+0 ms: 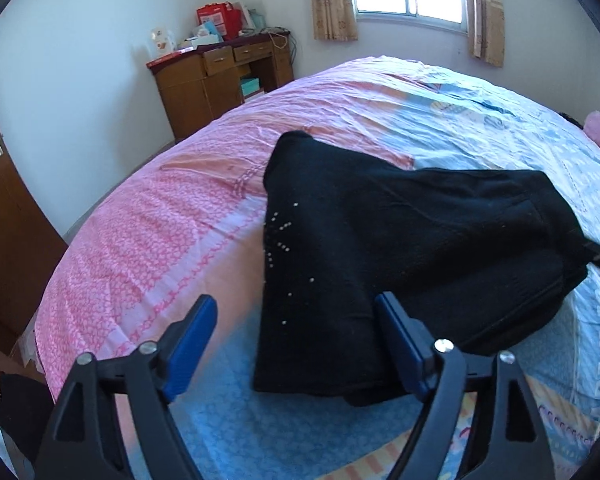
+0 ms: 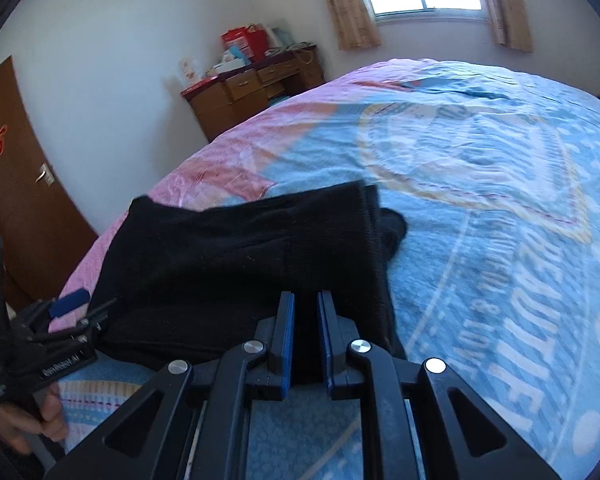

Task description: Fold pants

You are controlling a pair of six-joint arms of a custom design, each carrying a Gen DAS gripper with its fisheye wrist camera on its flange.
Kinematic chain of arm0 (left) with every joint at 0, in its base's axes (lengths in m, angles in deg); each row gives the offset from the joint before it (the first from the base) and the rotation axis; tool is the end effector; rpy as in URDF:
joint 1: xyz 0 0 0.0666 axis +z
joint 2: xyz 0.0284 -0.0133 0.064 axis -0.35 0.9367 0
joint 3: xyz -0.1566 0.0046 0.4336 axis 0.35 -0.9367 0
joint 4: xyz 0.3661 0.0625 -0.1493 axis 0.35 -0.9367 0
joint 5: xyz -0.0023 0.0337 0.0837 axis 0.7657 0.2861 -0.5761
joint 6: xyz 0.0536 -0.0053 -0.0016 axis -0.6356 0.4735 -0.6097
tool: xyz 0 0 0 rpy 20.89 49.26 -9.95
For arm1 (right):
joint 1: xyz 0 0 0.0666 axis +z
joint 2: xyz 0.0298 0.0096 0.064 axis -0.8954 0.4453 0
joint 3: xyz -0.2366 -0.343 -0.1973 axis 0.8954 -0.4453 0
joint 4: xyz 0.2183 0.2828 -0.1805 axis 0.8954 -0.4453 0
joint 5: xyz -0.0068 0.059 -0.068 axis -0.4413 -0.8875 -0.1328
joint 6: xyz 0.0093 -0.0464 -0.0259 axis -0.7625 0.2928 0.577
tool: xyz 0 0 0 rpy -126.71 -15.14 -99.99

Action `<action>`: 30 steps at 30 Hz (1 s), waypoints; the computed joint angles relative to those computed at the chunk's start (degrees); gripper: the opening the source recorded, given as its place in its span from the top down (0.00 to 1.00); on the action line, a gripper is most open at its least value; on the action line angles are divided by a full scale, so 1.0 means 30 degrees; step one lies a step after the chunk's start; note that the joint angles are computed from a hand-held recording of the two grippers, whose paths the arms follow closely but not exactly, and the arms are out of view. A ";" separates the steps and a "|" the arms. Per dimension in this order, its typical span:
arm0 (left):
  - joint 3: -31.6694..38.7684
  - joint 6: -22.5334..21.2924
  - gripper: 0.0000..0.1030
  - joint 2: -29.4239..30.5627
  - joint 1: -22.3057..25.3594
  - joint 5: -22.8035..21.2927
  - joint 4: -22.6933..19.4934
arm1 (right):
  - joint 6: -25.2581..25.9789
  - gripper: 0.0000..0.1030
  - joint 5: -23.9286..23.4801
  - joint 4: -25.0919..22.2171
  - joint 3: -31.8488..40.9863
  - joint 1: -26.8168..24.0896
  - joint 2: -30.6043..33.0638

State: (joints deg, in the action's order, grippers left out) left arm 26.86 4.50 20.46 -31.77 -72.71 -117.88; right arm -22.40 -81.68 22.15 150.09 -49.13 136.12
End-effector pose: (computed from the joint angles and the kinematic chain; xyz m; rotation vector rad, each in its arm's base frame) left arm 0.4684 -0.0753 0.3925 -0.6010 2.3233 0.3607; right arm 0.6149 0.1745 0.3917 -0.6323 2.2671 0.6392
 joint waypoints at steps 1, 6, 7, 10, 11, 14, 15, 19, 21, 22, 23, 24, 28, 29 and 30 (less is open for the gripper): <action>-0.0071 0.0039 0.18 -0.0039 0.0055 0.0210 0.0101 | -0.0590 0.88 0.0406 0.0825 -0.0509 -0.0026 -0.0449; -0.0417 0.0117 0.18 -0.0282 0.0037 0.0567 0.0349 | 0.2179 0.88 -0.1198 0.0515 -0.1280 0.0720 -0.1635; -0.0423 0.0081 0.18 -0.0272 0.0021 0.0553 0.0366 | 0.3288 0.88 -0.0931 0.0299 -0.1437 0.1137 -0.1709; -0.0460 0.0103 0.15 -0.0266 0.0018 0.0602 0.0397 | 0.3791 0.88 0.1075 -0.0736 -0.1142 0.1800 -0.1104; -0.0486 0.0163 0.14 -0.0256 0.0017 0.0577 0.0397 | 0.3105 0.88 0.0962 -0.2072 -0.0579 0.1602 -0.0424; -0.0437 0.0495 0.08 -0.0189 0.0195 0.0804 0.0251 | 0.1087 0.91 -0.2271 -0.3305 -0.0097 0.0419 0.0178; -0.0447 0.0535 0.08 -0.0214 0.0238 0.0880 0.0275 | 0.1139 0.91 -0.2238 -0.3936 0.0169 0.0353 0.0253; -0.0373 0.0360 0.08 -0.0124 0.0056 0.0322 0.0163 | 0.1070 0.90 -0.0994 -0.3306 0.0393 0.0496 -0.0366; -0.0178 0.0224 0.08 0.0052 -0.0197 -0.0380 -0.0140 | 0.0527 0.88 -0.0870 -0.1968 0.1163 0.0652 -0.0127; -0.0076 0.0137 0.08 0.0159 -0.0356 -0.0870 -0.0315 | 0.0300 0.88 -0.0692 -0.1494 0.1738 0.0752 0.0246; 0.0011 0.0070 0.08 0.0247 -0.0517 -0.1303 -0.0469 | 0.0317 0.88 0.0148 -0.1189 0.2535 0.0951 0.0879; 0.0057 0.0002 0.07 0.0309 -0.0619 -0.1617 -0.0555 | 0.0360 0.88 0.1145 -0.1169 0.3120 0.1149 0.1353; 0.0013 0.0062 0.02 0.0256 -0.0413 -0.1151 -0.0553 | 0.1072 0.88 0.3157 -0.3668 0.6469 0.1588 0.4137; -0.0021 0.0244 0.01 0.0208 -0.0263 -0.0825 -0.0566 | 0.1412 0.88 0.3817 -0.2301 0.5790 0.1732 0.3951; -0.0040 0.0433 0.00 0.0168 -0.0146 -0.0548 -0.0578 | 0.1696 0.88 0.4234 -0.1803 0.5454 0.1853 0.3827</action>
State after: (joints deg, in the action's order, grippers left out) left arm 26.74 5.80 20.97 -32.20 -74.36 -119.61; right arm -17.32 -68.98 16.74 166.45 -43.57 147.61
